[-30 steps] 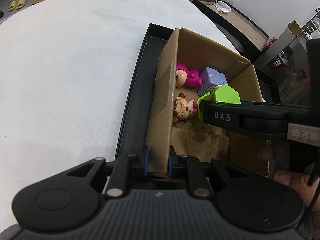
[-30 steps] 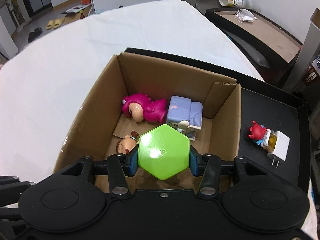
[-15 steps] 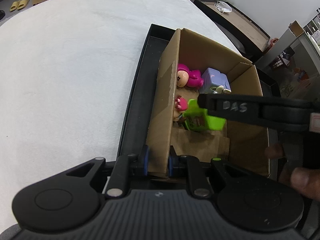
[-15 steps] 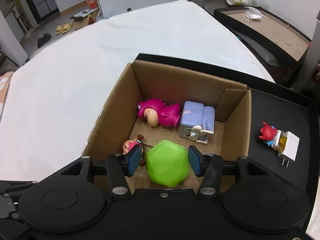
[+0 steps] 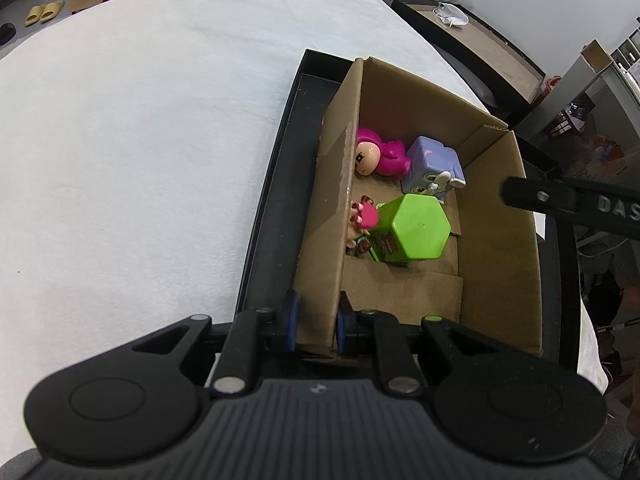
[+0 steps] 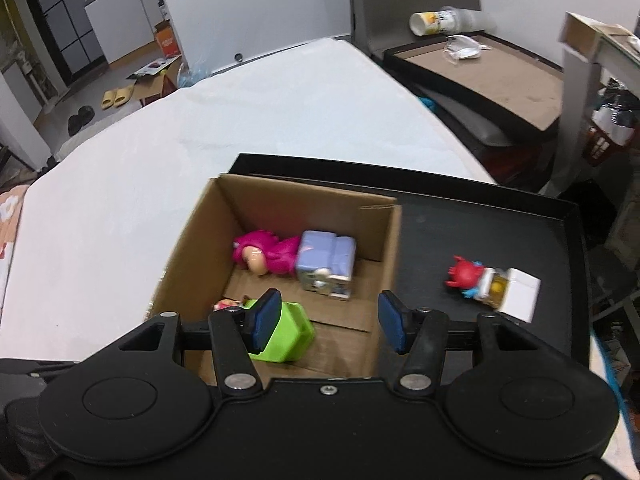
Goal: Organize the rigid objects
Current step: 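Lower the green block beside the girl doll and open the right gripper, then move the right tool to the white charger plug and close on it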
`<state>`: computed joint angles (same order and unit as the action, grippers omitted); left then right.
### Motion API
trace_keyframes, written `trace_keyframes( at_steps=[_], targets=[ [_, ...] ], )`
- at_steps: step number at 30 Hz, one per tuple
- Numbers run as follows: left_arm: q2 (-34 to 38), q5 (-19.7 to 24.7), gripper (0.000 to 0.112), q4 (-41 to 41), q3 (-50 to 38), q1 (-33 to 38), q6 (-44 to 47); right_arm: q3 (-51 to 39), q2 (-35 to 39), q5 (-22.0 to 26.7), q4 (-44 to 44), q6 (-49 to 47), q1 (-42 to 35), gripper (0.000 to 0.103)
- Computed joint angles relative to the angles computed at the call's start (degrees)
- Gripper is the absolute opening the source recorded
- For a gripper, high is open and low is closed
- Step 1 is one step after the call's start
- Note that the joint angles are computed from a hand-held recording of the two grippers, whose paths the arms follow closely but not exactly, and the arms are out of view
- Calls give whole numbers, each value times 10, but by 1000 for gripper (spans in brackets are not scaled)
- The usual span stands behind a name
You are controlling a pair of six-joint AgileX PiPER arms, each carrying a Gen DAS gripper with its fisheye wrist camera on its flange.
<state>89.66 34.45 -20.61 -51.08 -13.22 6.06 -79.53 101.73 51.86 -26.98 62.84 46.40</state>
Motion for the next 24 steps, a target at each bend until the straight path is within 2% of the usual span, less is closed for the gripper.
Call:
trace_keyframes(
  at_steps=[14, 24],
  targets=[
    [1, -1, 16, 56, -8, -23, -66, 142, -96, -25, -30, 48, -22, 58],
    [6, 5, 15, 98, -19, -41, -110, 242, -158, -63, -75, 110, -63, 61]
  ],
)
